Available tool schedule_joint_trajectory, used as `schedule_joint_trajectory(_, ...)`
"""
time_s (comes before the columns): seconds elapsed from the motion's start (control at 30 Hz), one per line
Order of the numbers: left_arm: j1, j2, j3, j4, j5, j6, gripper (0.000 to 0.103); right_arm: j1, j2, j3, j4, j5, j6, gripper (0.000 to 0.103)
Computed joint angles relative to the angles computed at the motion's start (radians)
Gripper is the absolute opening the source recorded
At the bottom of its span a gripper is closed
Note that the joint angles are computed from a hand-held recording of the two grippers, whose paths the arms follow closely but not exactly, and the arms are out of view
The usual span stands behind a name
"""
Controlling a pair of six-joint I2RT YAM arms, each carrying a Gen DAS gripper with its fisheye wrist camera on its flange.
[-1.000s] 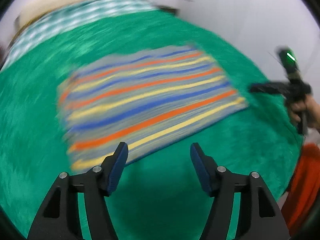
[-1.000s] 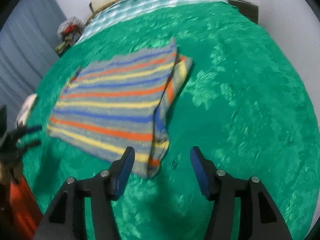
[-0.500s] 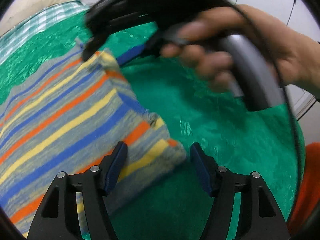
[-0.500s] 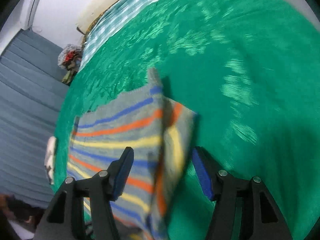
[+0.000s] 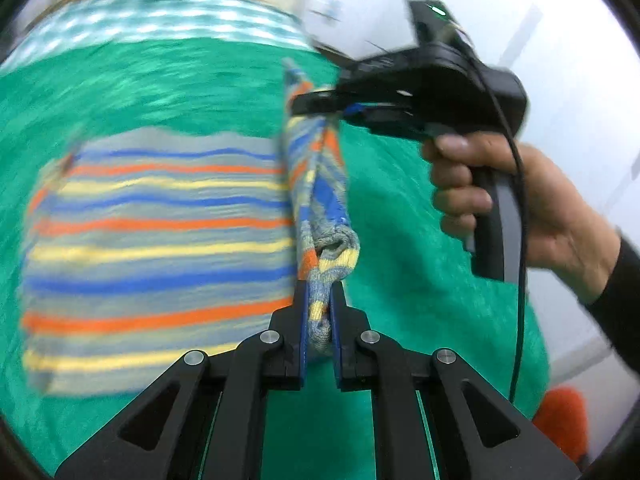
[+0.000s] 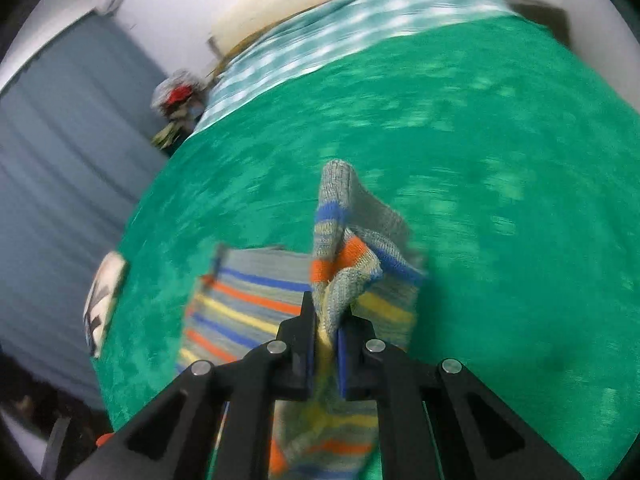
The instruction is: Fold small clothes
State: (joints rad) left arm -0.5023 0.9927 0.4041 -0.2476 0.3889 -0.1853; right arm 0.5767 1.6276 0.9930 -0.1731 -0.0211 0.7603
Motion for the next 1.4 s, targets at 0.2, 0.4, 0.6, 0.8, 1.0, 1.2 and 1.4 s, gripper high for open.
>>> schedule_joint_trajectory(0.2,0.533,0.020,0.006,-0.180,0.248,0.267,0.008,0.133,0.403,0.484,-0.114,0.012,0.020,0.009)
schedule_joint_trajectory(0.4,0.733,0.115,0.004,-0.228,0.294,0.397,0.008,0.199,0.721,0.913,-0.276,0.001,0.044,0.009)
schedule_joint_trajectory(0.6,0.826,0.181,0.004,-0.204,0.296,0.442,0.008,0.205,0.838,1.003,-0.208,-0.030,0.129,0.017)
schedule_joint_trajectory(0.8,0.980,0.238,0.043,-0.282,0.281,0.554,0.022,0.179,0.678,0.598,0.268,-0.141,0.239,0.059)
schedule_joint_trajectory(1.0,1.060,0.117,0.076,-0.404,0.387,0.663,0.028,0.223,0.281,0.200,0.169,0.150,0.020,0.059)
schedule_joint_trajectory(1.2,0.736,0.112,0.048,-0.247,0.315,0.590,0.006,0.394,0.099,0.001,0.077,0.291,-0.032,0.043)
schedule_joint_trajectory(1.4,0.829,0.292,0.028,-0.155,0.124,0.662,0.003,0.542,0.328,0.067,0.031,0.271,-0.004,0.028)
